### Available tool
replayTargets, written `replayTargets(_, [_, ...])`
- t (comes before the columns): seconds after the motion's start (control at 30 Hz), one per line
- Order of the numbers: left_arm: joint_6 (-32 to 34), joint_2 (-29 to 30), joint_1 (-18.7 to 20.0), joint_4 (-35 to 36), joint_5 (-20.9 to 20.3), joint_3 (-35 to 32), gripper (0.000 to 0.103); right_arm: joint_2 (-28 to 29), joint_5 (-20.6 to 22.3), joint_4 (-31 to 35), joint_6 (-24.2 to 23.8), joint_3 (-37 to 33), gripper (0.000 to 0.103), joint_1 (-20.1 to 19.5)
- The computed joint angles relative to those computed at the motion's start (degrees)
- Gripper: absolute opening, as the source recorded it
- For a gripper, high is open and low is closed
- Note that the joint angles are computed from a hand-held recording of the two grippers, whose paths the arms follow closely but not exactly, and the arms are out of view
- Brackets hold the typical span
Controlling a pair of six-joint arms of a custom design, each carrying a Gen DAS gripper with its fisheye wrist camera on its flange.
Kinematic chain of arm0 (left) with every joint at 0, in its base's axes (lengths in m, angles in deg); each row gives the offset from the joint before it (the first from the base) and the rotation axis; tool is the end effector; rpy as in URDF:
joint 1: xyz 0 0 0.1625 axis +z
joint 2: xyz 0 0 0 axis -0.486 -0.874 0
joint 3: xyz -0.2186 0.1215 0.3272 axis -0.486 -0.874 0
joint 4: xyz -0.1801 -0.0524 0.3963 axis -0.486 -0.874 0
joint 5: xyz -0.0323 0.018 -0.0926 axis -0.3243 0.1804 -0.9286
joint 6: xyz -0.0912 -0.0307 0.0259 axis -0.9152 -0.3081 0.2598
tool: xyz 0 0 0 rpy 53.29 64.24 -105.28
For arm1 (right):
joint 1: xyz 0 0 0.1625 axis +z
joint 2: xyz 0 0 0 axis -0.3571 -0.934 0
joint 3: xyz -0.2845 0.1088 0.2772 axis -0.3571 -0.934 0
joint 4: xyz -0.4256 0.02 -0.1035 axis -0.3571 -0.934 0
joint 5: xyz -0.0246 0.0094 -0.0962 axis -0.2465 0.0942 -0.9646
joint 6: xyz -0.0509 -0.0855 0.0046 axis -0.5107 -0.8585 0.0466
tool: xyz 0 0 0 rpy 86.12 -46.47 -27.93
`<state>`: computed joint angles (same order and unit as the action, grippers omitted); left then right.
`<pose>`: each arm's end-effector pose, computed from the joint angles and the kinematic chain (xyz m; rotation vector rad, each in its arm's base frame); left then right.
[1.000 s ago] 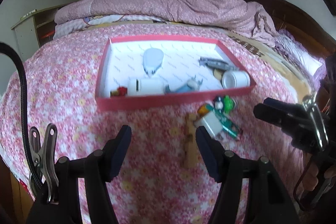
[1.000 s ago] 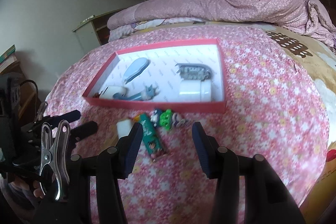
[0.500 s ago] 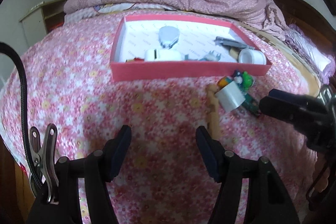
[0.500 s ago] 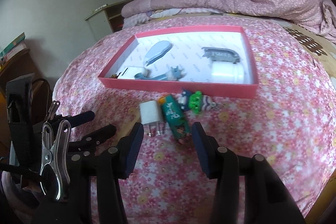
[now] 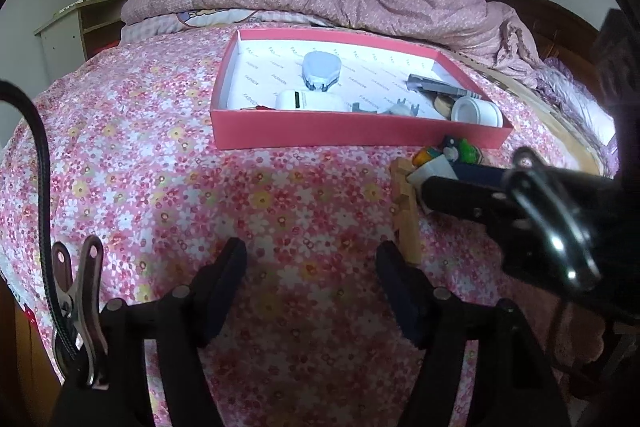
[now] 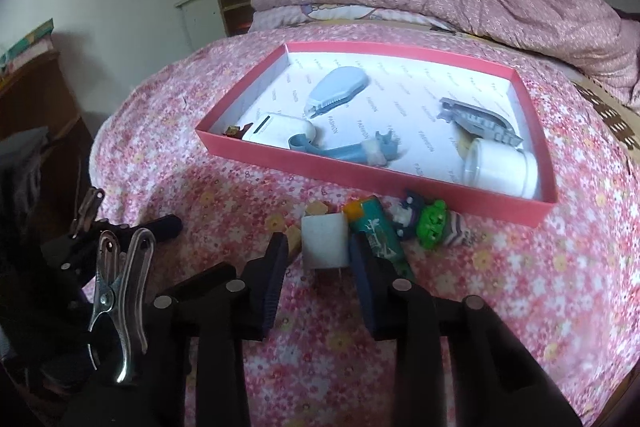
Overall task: Organize rigid objects
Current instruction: 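Grasp the white charger plug with the right gripper while the left moves toward the wooden stick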
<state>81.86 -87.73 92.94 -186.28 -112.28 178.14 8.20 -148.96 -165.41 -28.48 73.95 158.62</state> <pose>0.0612 -0.2633 0.2551 1.1225 2.4314 -0.6454 0.3368 -0.2275 -0.0716 0.2281 -2.4389 0.8593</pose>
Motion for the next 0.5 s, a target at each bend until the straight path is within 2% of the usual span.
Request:
replayTargets(0.07, [0.2, -0.2, -0.1, 0.0, 0.1, 0.1, 0.073, 0.3, -0.1, 0.5, 0.1, -0.3, 0.032, -0.3])
replayTargets(0.13, [0.3, -0.5, -0.4, 0.2, 0.3, 0.3, 0.073, 0.5, 0.0, 0.7, 0.1, -0.3, 0.026, -0.7])
replayTargets(0.5, [0.3, -1.0, -0.8, 0.6, 0.8, 0.6, 0.074, -1.5, 0.5, 0.0, 2.1, 2.3, 0.026, 0.7])
